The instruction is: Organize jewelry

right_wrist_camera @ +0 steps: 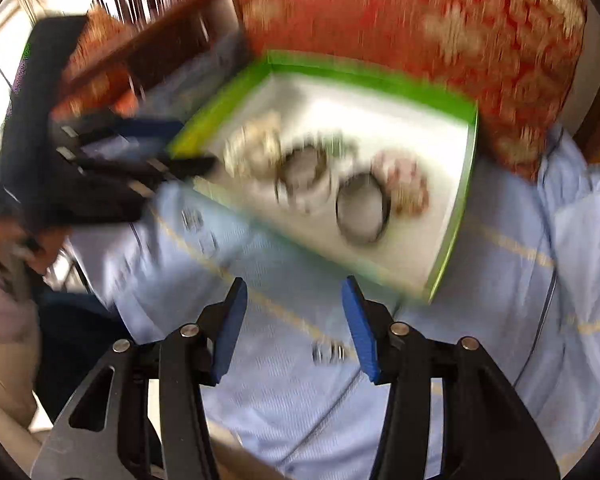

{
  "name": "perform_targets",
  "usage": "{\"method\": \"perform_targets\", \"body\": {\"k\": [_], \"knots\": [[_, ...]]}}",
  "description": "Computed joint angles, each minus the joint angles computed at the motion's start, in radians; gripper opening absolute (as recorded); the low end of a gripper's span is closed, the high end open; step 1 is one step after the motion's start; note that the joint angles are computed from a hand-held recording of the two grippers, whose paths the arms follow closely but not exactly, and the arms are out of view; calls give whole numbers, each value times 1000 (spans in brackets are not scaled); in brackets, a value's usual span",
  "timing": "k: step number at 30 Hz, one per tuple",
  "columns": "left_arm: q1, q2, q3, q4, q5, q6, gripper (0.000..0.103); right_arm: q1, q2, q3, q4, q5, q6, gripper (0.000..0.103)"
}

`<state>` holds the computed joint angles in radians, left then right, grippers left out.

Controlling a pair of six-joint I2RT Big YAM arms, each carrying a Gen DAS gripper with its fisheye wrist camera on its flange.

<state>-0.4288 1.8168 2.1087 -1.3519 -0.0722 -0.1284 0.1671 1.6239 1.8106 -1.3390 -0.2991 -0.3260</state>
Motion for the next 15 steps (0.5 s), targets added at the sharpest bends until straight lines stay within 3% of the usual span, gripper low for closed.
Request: {"method": "perform_targets", "body": {"k": [3, 7, 10, 13, 15], "knots": [[27, -16, -63, -56, 34, -68, 70, 1, 24, -19, -25, 71, 15, 49], [53, 19, -64, -133, 27, -118, 70, -19, 81, 20, -89, 82, 63, 49], [59, 61, -30, -193, 14, -144, 70, 4, 98, 23, -121, 97, 43, 49], [62, 76, -19, -214, 25, -159, 70, 26, 99, 9, -120, 146, 33, 49], [59, 76, -21, -215, 25, -154, 71, 31, 113, 13, -142, 117, 30, 49]]}}
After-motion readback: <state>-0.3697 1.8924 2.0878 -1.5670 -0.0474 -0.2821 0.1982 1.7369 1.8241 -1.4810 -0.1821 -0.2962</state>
